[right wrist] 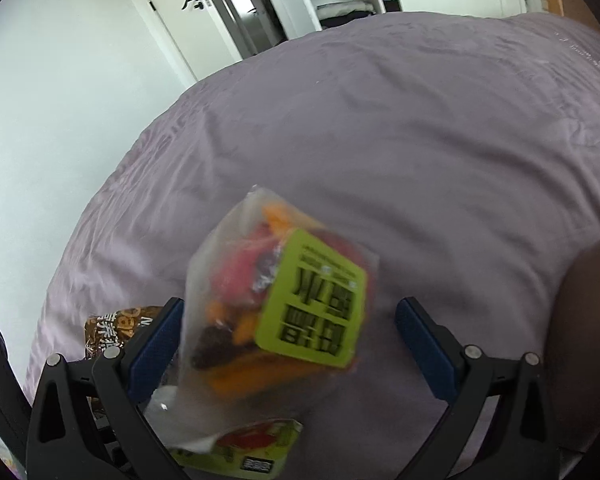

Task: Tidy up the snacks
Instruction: 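Grasp the brown Nutrition pack with the left tool while the right tool grasps the candy bag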

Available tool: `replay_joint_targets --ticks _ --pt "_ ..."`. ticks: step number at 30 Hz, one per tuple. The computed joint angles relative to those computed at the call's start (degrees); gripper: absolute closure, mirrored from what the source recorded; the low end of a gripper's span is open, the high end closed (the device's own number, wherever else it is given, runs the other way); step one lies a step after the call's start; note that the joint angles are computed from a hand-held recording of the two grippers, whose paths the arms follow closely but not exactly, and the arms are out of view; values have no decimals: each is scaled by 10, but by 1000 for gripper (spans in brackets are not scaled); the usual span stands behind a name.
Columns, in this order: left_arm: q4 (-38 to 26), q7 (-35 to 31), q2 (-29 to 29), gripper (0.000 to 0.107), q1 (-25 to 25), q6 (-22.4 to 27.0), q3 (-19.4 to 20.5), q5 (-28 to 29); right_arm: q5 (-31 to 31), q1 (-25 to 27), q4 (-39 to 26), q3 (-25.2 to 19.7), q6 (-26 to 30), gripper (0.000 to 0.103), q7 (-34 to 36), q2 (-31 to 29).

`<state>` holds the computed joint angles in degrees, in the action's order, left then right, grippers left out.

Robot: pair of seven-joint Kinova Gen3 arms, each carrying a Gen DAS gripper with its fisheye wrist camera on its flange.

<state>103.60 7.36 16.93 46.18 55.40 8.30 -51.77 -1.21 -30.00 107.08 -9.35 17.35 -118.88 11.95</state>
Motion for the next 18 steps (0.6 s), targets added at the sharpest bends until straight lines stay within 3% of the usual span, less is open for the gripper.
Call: replay_joint_targets --ticks 5,12,18 --pt "11 18 -2 17 2 -13 -2 -15 -7 9 -3 -10 -9 0 27 8" --pt "19 32 -3 15 5 -18 1 -30 73 -48 -24 28 6 0 6 17" --pt "28 47 -6 15 4 -28 3 -39 95 -53 -19 30 -4 0 0 19"
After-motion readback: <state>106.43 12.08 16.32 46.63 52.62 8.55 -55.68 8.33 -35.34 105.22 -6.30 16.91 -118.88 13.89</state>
